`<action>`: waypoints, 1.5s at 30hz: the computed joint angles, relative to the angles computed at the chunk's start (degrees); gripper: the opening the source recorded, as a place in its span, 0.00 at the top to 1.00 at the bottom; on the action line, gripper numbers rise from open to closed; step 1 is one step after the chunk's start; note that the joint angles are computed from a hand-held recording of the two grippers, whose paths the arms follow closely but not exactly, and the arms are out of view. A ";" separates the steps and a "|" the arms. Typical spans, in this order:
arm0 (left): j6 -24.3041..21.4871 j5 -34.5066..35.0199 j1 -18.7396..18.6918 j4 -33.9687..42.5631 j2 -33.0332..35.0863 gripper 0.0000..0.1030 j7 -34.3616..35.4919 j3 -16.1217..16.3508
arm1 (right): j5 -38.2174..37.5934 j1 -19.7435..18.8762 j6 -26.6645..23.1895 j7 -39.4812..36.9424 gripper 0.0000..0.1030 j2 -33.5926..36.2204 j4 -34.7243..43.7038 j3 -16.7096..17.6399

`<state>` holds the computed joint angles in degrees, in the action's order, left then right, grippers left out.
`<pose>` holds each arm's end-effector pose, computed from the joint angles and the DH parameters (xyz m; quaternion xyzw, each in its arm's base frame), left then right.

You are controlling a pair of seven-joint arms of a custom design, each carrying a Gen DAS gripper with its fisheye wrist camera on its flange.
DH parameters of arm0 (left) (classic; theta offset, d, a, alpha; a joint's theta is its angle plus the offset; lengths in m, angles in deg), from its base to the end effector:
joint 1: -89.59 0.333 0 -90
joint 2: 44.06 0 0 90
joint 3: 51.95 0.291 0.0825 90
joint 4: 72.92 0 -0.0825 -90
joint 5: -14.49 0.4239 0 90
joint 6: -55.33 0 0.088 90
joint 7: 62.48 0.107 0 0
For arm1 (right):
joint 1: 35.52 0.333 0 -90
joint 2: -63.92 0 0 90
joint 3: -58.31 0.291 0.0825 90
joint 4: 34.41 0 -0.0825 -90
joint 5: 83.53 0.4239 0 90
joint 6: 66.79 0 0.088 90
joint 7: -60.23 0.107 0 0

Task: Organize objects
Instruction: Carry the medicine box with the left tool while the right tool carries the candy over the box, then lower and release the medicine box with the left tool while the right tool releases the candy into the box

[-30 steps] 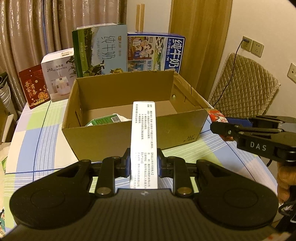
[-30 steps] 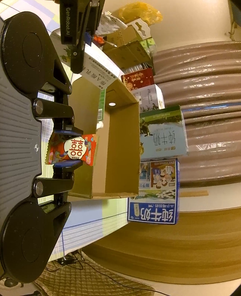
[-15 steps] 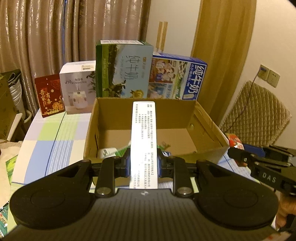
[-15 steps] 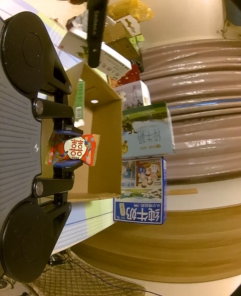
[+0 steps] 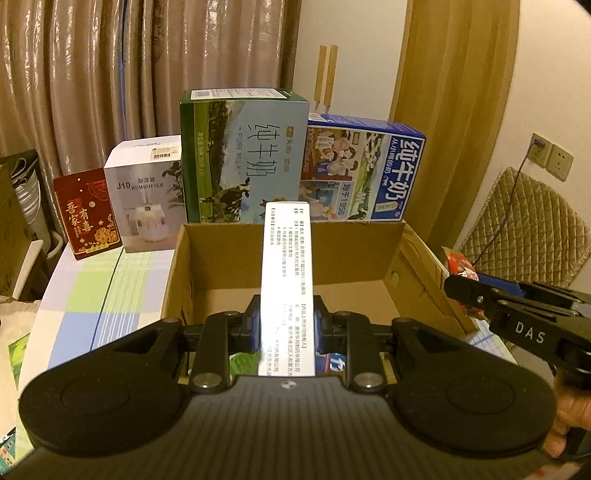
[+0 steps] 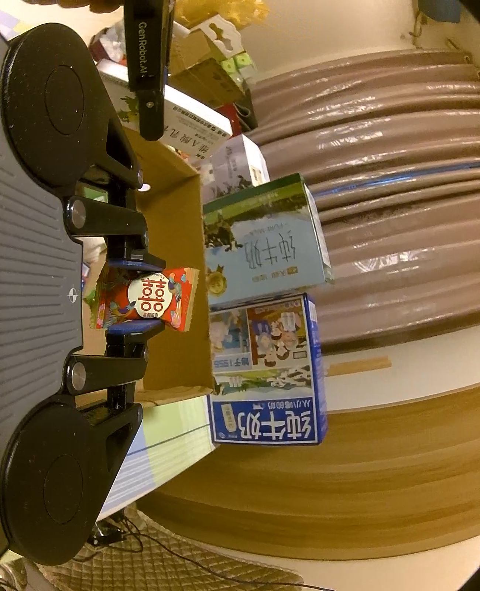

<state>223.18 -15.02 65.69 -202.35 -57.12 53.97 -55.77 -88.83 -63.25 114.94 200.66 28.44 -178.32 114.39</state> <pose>0.5147 -0.2371 0.5158 -0.4573 0.7688 -0.4057 0.1878 0.4352 0.2768 0.4743 -0.5710 0.6301 -0.3030 0.4303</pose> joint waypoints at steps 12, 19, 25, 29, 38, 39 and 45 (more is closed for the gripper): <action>-0.10 -0.38 2.94 5.55 6.18 0.79 -0.28 -3.33 | -0.96 -6.61 0.59 0.12 0.76 3.60 3.23 4.76; 0.02 -1.33 4.32 7.03 7.97 0.79 0.07 -5.19 | -0.82 -7.21 0.66 0.23 0.76 4.18 2.89 4.86; -0.24 -0.66 5.19 7.54 8.76 0.79 -0.72 -6.37 | -0.60 -6.27 0.77 0.04 0.76 4.22 2.24 3.82; -0.44 -0.74 5.42 7.77 8.97 0.79 -0.63 -6.75 | -0.45 -6.05 0.66 0.11 0.76 4.06 2.13 3.66; 3.42 -5.42 5.55 8.49 10.33 0.58 1.02 -7.38 | -0.67 -6.04 0.45 0.53 0.76 4.19 2.16 3.61; 3.60 -6.67 5.53 8.60 10.41 0.58 1.75 -7.32 | -0.69 -6.03 0.49 0.59 0.76 4.25 2.10 3.57; 2.10 -3.59 6.58 8.37 10.21 0.58 -0.66 -7.50 | -0.77 -6.00 0.78 0.68 0.76 4.92 2.14 3.54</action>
